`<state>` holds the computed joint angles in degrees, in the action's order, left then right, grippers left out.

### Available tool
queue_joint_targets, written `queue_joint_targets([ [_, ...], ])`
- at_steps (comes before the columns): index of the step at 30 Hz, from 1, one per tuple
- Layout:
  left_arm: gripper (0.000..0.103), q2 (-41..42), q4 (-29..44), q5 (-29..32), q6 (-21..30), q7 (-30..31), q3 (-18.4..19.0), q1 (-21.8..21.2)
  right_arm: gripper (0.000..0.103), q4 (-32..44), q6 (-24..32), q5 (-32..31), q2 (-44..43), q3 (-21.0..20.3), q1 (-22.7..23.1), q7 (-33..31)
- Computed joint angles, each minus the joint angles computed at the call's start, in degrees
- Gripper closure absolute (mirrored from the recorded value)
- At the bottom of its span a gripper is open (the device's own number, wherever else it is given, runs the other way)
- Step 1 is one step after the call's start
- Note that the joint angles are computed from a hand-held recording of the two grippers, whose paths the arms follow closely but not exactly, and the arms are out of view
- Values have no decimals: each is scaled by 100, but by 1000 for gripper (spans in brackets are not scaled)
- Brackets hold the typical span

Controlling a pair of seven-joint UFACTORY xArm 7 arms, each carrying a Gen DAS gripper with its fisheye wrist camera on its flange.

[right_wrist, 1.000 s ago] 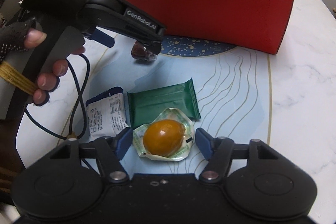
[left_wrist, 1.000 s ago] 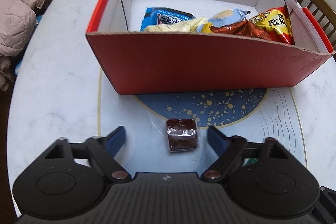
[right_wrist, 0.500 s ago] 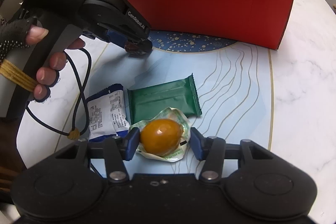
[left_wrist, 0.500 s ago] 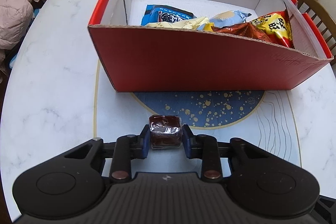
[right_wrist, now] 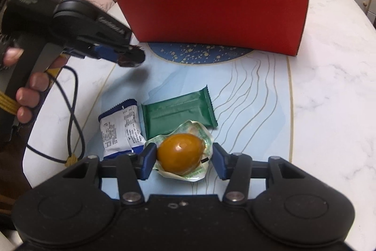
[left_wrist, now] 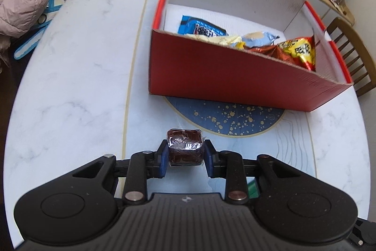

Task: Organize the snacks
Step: 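Lift the chocolate cube and egg candy over the box with both tools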

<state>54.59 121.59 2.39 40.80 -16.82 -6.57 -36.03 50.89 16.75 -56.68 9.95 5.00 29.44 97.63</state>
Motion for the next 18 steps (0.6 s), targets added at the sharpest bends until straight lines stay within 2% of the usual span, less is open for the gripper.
queue_joint_targets([
  [6,73,-650,-824,-20,-505,29,-80,100,53,-84,141,-393,-314,75,-14,411],
  [12,73,-1074,-1258,-119,-868,106,-202,227,53,-104,346,-628,-607,309,-190,527],
  [18,73,-1265,-1303,-134,-1059,96,-197,247,53,-18,655,-482,-813,503,-344,163],
])
